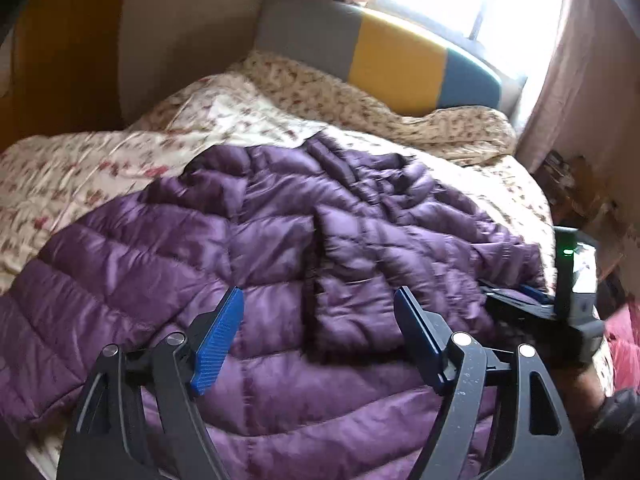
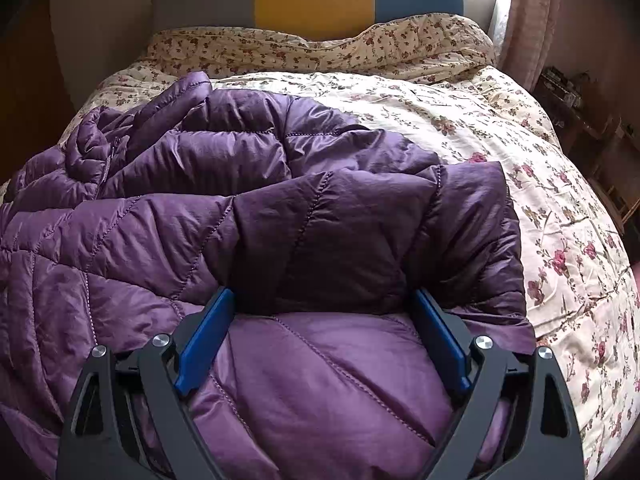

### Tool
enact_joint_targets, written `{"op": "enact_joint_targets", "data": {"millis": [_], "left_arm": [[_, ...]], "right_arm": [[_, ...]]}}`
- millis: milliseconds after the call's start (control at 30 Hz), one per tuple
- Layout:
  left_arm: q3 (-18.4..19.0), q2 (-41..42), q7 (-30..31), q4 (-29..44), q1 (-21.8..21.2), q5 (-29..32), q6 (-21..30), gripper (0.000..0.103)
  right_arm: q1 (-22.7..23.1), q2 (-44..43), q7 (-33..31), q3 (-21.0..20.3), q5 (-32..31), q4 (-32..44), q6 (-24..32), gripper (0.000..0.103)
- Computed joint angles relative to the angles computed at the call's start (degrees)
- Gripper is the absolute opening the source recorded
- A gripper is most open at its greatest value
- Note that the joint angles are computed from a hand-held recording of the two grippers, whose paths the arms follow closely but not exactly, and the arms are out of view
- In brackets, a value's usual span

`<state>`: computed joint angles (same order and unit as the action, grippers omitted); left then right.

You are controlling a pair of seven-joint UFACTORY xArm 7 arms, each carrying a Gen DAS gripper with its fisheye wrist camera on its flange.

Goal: Fold large clothes

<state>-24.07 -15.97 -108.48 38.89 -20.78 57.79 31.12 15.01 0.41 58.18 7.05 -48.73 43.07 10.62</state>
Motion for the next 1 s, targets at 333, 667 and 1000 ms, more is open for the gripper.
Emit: {"op": "enact_joint_targets", "data": {"millis": [333, 667, 1000], "left_arm": [[6.5, 15.9, 8.1, 11.2, -2.8, -0.7, -4.9, 0.049], [12.0, 19.1, -2.1, 10.0, -6.6, 9.1, -6.8, 0.048], [12.4, 17.7, -4.1, 9.0, -6.9, 10.8, -8.1, 0.053]], "right_arm": [[-0.2, -0.1, 5.6, -0.1, -6.0, -0.2, -0.7, 0.09], [-0.4, -0.3, 6.6, 0.1, -7.4, -0.3, -0.6, 0.091], [-0.1, 0.4, 7.1, -0.1, -8.0, 0.5, -0.3, 0.091]]}}
